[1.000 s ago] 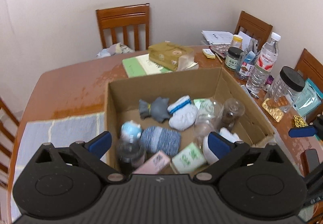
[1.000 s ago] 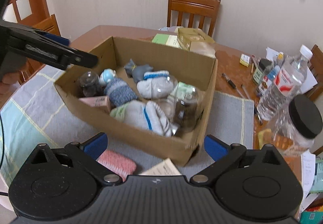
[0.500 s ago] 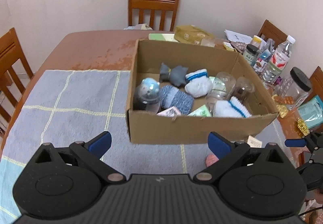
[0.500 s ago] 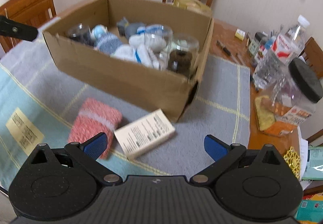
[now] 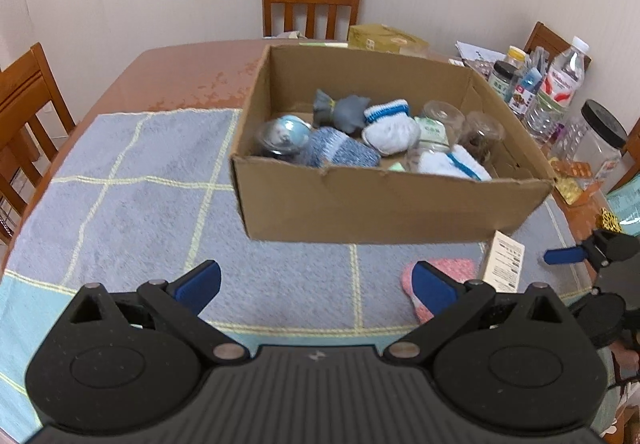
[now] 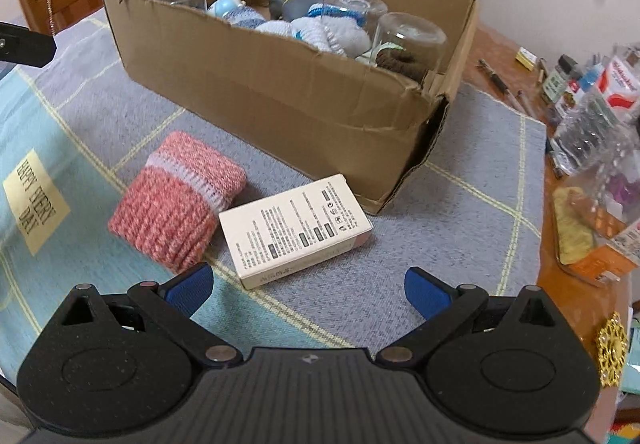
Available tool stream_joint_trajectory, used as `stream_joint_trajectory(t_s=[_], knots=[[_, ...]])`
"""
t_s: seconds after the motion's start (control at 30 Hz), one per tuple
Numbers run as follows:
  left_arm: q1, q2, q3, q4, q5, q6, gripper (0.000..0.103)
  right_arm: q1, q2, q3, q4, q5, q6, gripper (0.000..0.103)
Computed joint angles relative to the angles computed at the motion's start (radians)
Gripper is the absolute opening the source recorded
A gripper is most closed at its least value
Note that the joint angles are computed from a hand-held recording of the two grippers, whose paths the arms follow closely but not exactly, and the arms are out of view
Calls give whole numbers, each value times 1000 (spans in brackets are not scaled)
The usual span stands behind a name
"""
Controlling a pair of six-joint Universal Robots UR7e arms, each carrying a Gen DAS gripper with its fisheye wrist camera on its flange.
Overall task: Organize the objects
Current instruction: 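Move both tools back toward the pink knit sock and white printed box, then grasp the pink knit sock with the left tool while the right tool grasps the white printed box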
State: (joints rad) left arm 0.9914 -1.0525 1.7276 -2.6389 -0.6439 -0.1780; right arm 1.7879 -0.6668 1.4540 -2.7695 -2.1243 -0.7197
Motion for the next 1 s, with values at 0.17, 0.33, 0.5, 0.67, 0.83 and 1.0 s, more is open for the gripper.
stream_joint_trajectory(t_s=[0.17,0.33,0.5,0.67,0.83,1.0], knots=[[1,35,-14,35,-27,-7,101,-19,2,-13,15,31,-31,103],[6,80,-40,33,-88,49,101,-33,-7,-2,1,73,-99,103],[5,132,-69,24,-111,60,101,-50,-3,-20,38,106,-141,103],[14,179,-98,20,-133,59,101,-69,-10,-31,77,153,-135,103],[25,213,-122,33,-127,63,101,-81,-19,-14,60,188,-179,103],[32,230,-127,57,-110,72,102,-90,-24,-4,46,217,-204,103]])
